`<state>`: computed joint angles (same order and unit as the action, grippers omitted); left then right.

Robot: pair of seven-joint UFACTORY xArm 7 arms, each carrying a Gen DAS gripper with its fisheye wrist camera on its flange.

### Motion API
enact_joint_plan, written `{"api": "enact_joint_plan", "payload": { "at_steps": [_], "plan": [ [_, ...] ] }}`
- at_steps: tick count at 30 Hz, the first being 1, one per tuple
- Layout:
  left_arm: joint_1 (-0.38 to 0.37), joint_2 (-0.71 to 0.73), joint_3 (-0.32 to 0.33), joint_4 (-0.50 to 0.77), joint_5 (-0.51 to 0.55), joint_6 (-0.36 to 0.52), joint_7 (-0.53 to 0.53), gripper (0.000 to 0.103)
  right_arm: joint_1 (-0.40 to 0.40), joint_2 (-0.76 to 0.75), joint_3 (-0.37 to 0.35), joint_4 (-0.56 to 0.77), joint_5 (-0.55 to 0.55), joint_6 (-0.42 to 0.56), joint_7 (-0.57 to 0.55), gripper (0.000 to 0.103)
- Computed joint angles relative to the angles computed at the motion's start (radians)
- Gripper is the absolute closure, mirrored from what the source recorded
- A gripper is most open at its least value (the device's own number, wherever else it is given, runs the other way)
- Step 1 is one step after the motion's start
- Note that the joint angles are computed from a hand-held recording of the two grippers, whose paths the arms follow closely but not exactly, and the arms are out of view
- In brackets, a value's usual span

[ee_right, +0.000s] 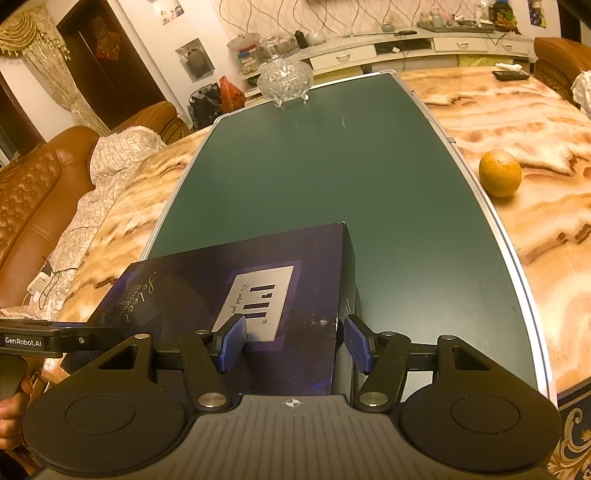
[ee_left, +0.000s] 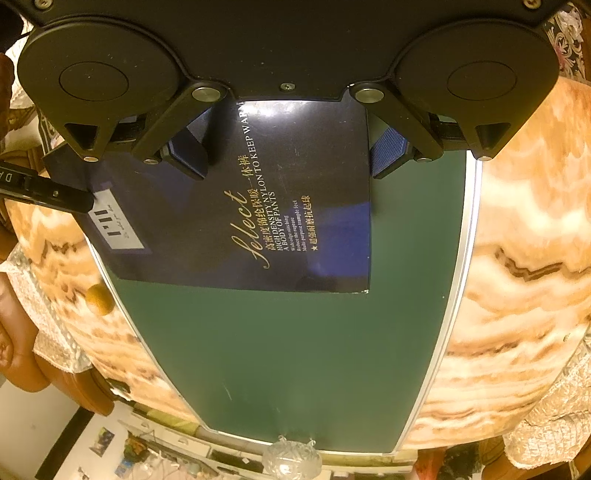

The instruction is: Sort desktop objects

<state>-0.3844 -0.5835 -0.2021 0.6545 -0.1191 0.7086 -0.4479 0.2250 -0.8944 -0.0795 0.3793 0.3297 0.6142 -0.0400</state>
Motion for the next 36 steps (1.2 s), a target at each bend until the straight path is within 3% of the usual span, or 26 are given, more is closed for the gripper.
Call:
{"api": "enact_joint_plan", "payload": {
  "at_steps": [36],
  "plan": [
    [-0.025,-0.040,-0.021,-0.045,0.013,0.021,-0.018,0.009,-0.012,-0.087,-0.008,-0.074,-0.015,0.033,0.026,0.040]
  ]
}}
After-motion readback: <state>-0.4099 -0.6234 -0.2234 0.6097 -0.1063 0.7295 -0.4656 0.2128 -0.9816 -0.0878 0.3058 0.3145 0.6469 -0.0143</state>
